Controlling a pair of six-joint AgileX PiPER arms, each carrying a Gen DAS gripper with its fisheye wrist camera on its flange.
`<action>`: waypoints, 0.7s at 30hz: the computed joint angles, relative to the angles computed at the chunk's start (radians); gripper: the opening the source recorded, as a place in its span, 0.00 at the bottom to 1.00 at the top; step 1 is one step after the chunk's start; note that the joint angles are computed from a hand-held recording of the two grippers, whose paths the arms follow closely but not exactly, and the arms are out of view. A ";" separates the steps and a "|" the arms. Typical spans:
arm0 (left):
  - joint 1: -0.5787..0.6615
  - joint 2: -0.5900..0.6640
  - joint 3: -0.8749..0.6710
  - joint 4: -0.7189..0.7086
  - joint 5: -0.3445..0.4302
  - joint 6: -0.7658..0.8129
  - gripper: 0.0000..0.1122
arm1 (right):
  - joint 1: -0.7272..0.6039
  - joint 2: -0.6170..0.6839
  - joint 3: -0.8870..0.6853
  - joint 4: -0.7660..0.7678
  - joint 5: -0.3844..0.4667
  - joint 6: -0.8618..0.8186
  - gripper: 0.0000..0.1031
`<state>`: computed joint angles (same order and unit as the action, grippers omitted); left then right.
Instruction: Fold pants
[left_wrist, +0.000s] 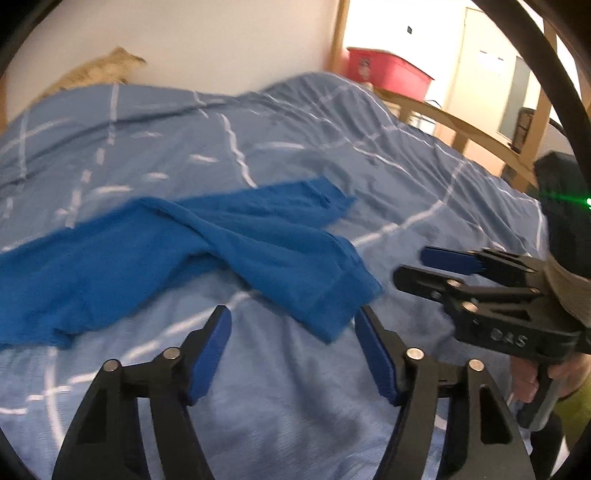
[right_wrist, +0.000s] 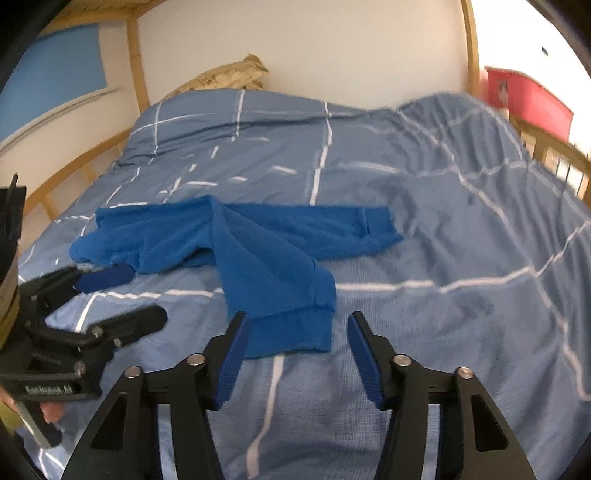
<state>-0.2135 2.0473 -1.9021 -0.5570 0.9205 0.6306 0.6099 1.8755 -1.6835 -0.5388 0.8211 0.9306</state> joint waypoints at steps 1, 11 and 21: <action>-0.007 0.020 -0.016 0.002 0.009 -0.008 0.55 | -0.019 0.001 0.020 0.020 -0.028 0.009 0.47; -0.032 0.229 -0.254 0.036 0.143 -0.147 0.42 | -0.112 0.046 0.088 0.197 -0.162 -0.046 0.38; -0.033 0.337 -0.401 0.014 0.198 -0.243 0.32 | -0.164 0.083 0.103 0.354 -0.230 -0.157 0.38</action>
<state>-0.2469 2.3844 -2.3029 -0.5431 1.1183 0.3875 0.4459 1.9584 -1.5808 -0.1846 0.5908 0.7738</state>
